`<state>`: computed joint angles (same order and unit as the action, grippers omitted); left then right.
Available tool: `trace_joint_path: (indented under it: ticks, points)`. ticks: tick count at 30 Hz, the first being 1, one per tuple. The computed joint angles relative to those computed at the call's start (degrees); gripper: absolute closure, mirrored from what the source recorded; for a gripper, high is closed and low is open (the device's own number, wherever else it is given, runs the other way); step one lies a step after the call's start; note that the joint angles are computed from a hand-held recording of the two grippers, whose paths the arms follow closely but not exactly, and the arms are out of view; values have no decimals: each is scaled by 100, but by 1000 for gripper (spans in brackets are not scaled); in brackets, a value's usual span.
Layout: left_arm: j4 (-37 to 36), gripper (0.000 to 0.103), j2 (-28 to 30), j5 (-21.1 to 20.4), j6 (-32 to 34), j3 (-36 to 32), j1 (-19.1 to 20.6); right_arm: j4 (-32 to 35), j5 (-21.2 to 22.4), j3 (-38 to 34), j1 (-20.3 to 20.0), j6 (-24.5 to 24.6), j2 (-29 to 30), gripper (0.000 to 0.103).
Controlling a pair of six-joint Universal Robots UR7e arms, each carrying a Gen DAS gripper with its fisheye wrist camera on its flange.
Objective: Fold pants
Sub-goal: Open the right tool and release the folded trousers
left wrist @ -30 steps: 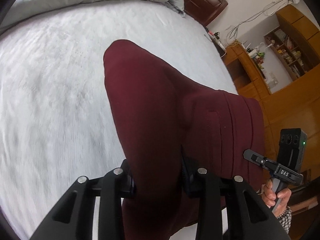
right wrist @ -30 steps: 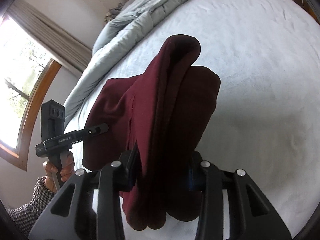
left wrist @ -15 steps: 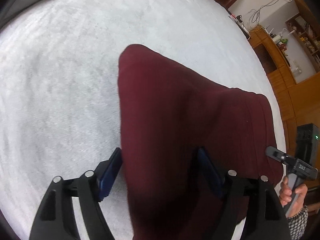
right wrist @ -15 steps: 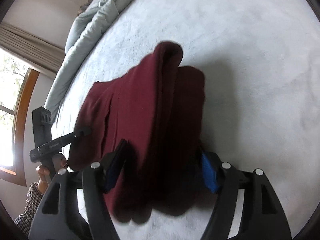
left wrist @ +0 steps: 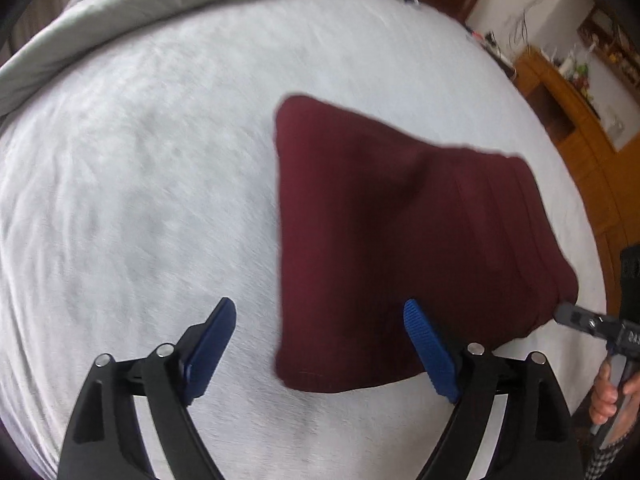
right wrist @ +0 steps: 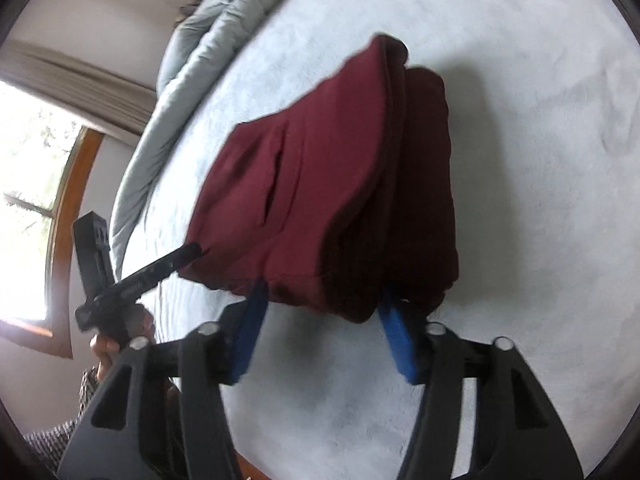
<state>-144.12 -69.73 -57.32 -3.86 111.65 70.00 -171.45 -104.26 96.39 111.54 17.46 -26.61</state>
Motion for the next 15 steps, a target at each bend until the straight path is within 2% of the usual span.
trace_joint_path:
  ticks: [1,3,6,8,11,12,14,15]
  points:
    - [-54,17,-28,11,121,31,48,-79,20,-7,-6,-43,25,65]
    - [-166,17,-22,9,263,77,35,-244,127,125,-14,-127,-33,74]
    - [-251,15,17,-113,363,88,96,-58,-196,134,62,-89,-53,76]
    - [-189,15,108,-181,334,29,191,76,-254,98,18,47,-4,76]
    - [-267,13,84,-510,141,39,359,-65,-208,195,-53,113,26,73]
    - [-297,13,60,-526,114,56,370,-145,-225,232,-22,45,18,68]
    - [-285,14,-46,-304,67,143,271,-307,-254,305,50,34,-27,60]
    - [-319,14,-150,-94,75,253,157,-332,-322,334,116,48,-59,52]
